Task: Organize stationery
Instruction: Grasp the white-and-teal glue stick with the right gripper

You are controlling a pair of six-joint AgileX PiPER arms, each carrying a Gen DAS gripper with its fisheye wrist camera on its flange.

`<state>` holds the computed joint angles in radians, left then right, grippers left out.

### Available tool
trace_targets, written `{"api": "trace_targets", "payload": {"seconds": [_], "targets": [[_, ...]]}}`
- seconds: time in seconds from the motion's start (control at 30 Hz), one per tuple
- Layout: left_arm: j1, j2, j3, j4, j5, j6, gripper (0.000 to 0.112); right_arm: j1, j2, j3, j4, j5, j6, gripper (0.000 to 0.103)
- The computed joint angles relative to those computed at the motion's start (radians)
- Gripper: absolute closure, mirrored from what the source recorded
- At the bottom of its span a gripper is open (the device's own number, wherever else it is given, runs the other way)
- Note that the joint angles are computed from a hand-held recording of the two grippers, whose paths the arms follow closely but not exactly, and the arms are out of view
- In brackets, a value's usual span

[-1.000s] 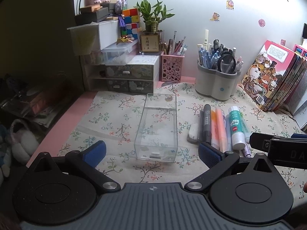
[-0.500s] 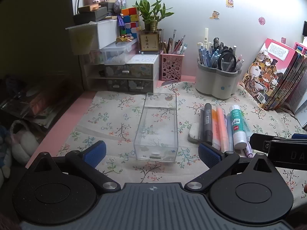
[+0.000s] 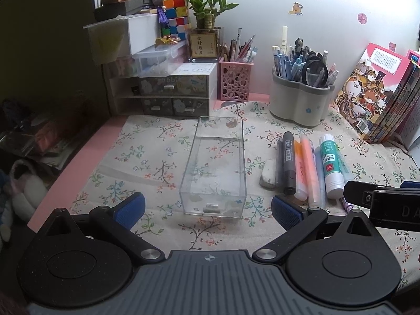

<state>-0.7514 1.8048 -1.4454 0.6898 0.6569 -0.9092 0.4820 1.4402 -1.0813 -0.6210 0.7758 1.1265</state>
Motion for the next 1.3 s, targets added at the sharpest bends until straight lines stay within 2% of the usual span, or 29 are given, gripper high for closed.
{"api": "trace_targets", "payload": {"seconds": [0.27, 0.47, 0.53, 0.6, 0.7, 0.77, 0.8, 0.87, 0.97, 1.03, 1.07, 1.2, 1.3], "targets": [[-0.001, 0.042, -0.003, 0.046, -0.017, -0.041, 0.014, -0.031, -0.001, 0.032, -0.016, -0.042, 0.002, 0.012], [0.017, 0.119, 0.002, 0.129, -0.064, -0.13, 0.015, -0.184, 0.002, 0.102, 0.009, -0.139, -0.012, 0.012], [0.019, 0.154, -0.013, 0.178, -0.067, -0.171, 0.015, -0.227, 0.013, 0.109, 0.016, -0.175, -0.027, 0.02], [0.025, 0.182, -0.022, 0.219, -0.08, -0.207, 0.017, -0.269, 0.025, 0.1, 0.083, -0.231, -0.111, 0.028], [0.043, 0.21, -0.034, 0.2, -0.123, -0.192, 0.024, -0.311, 0.075, 0.064, 0.2, -0.319, -0.26, 0.038], [0.053, 0.222, -0.033, 0.193, -0.156, -0.204, 0.029, -0.327, 0.141, 0.004, 0.275, -0.319, -0.352, 0.047], [0.056, 0.223, -0.02, 0.228, -0.179, -0.25, 0.032, -0.335, 0.176, -0.028, 0.309, -0.312, -0.39, 0.054], [0.06, 0.22, 0.005, 0.296, -0.224, -0.316, 0.037, -0.35, 0.241, -0.095, 0.378, -0.286, -0.472, 0.059], [0.048, 0.22, 0.055, 0.517, -0.253, -0.534, 0.038, -0.363, 0.304, -0.158, 0.447, -0.266, -0.57, 0.066], [0.048, 0.222, 0.072, 0.614, -0.265, -0.637, 0.038, -0.369, 0.32, -0.179, 0.47, -0.257, -0.615, 0.084], [0.048, 0.223, 0.069, 0.605, -0.264, -0.629, 0.038, -0.381, 0.328, -0.195, 0.525, -0.241, -0.65, 0.084], [0.051, 0.227, 0.059, 0.582, -0.265, -0.602, 0.038, -0.384, 0.344, -0.234, 0.54, -0.199, -0.657, 0.084], [0.051, 0.227, 0.059, 0.586, -0.266, -0.606, 0.038, -0.409, 0.346, -0.245, 0.617, -0.191, -0.691, 0.085]]}}
